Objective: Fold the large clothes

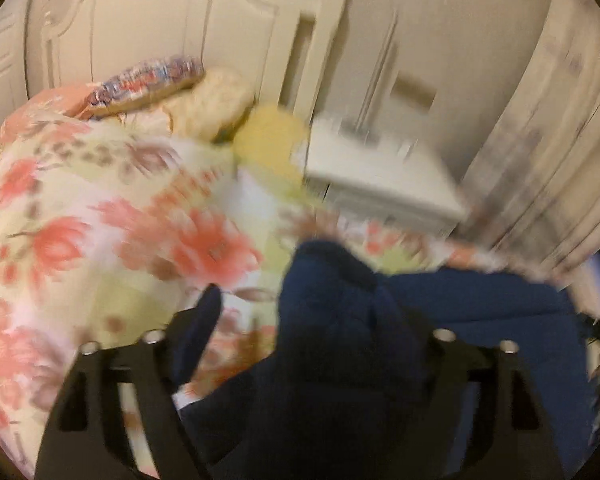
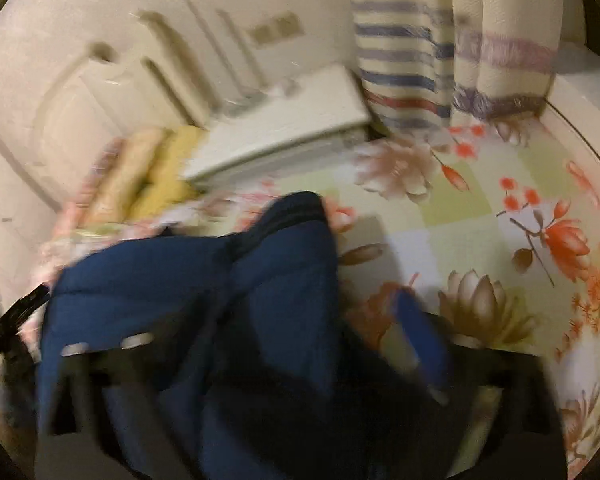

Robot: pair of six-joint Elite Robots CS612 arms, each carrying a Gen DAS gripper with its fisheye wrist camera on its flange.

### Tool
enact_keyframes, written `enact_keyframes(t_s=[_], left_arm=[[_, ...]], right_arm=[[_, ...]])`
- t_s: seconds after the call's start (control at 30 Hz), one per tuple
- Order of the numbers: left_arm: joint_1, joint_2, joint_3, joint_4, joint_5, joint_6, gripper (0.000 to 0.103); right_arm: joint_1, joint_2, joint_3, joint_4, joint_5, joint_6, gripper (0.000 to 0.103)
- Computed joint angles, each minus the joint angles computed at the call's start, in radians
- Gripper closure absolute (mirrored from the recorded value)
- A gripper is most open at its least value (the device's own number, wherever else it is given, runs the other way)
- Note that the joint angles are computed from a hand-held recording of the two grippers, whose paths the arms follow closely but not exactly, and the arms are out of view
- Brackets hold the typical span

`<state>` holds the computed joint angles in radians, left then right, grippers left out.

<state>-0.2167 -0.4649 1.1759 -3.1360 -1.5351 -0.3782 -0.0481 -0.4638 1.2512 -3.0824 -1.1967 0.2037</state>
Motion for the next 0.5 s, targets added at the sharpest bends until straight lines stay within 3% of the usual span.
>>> enact_keyframes(t_s=[0.1, 0.23, 0.37, 0.5], left_arm=[[0.022, -0.069, 0.142, -0.122, -0.041, 0.03, 0.005], [0.044, -0.143, 0.322, -0.174, -0.102, 0.087, 0.004], [0.041, -0.175, 0.455, -0.224, -0.166, 0.108, 0.004], [0.012, -0.169, 0.497, -0.25, -0.147, 0.146, 0.004]], right_arm=[[-0.019, -0.079, 0.145, -0.078, 0.04, -0.086, 0.007], [-0.044, -0.161, 0.342, -0.188, 0.065, -0.176, 0.007], [-0.075, -0.176, 0.476, -0.311, 0.194, -0.127, 0.007], [-0.055, -0.166, 0.515, -0.319, 0.181, -0.142, 0.007]])
